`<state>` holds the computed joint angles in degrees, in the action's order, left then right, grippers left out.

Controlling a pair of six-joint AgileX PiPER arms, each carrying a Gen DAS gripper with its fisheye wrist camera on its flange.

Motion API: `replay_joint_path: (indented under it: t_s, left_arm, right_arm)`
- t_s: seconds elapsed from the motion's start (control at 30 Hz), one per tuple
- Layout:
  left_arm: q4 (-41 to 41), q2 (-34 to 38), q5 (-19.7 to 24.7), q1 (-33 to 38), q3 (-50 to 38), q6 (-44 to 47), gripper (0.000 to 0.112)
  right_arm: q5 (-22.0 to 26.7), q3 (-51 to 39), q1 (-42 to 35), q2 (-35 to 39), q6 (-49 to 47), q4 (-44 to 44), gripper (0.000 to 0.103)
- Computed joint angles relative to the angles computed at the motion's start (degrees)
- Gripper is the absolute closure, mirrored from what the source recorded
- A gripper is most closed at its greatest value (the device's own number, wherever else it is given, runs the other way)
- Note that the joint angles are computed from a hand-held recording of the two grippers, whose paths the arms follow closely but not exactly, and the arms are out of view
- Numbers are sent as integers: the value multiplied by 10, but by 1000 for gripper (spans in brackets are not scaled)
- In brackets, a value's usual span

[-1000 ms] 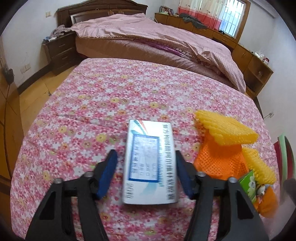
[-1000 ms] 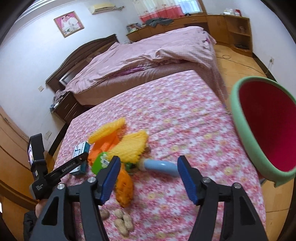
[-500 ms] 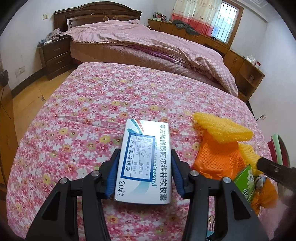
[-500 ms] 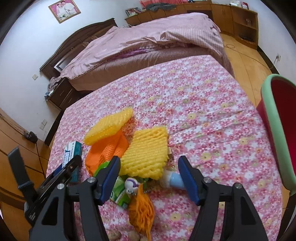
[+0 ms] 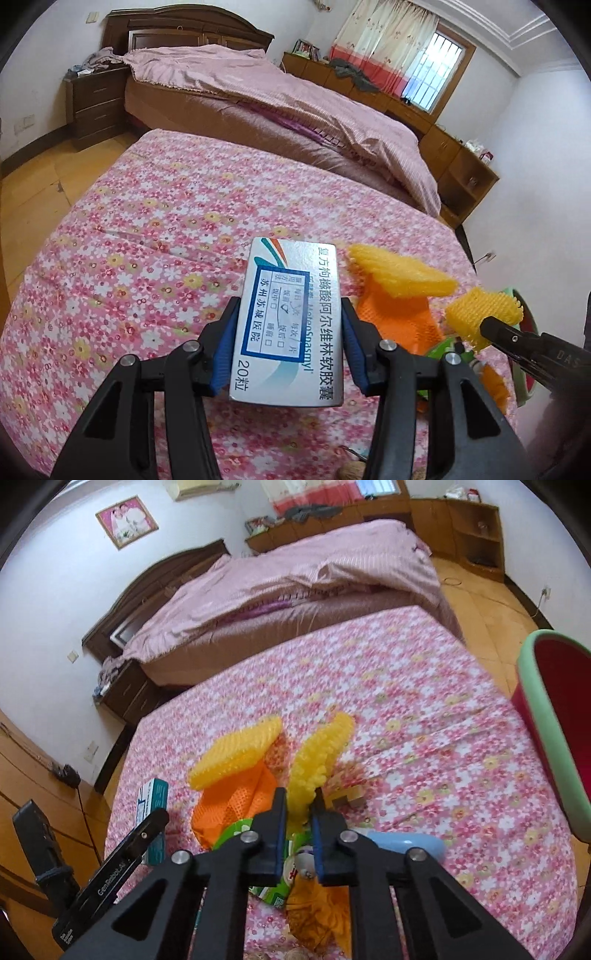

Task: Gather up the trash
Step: 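Carry the medicine box and yellow foam net over the red bucket and release both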

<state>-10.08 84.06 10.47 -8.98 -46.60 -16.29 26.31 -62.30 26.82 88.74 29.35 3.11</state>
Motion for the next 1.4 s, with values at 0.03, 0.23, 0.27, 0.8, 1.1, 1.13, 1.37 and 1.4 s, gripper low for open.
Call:
replay_joint_path:
  t_s: [0.03,0.23,0.27,0.8,1.1,1.13,1.37,1.4]
  left_arm:
    - [13,-5,0,-1,2,-16,61]
    - [31,-44,18,-8,7,-40,61]
    - [32,-55,21,-11,10,-41,61]
    - [315,-127,125,-183,-41,-330,61]
    - [371,-95,173,-274,-97,-399,61]
    - [375,-90,178,-282,-104,-403,61]
    - [390,-14,214,-342,-192,-404,61]
    - [385,-3,218,-349,-207,-396,61]
  right_arm:
    - [-3,7,0,-10,16,-13,90]
    - [-14,39,-2,-64,68,-63,90]
    - [-14,45,0,-73,82,-80,90]
    - [-19,141,-67,-238,-2,6,90]
    - [26,191,-219,-312,-269,247,90]
    - [37,194,-244,-315,-308,280,90]
    - [123,202,-397,-322,-515,438,90]
    - [142,201,-426,-317,-547,461,90]
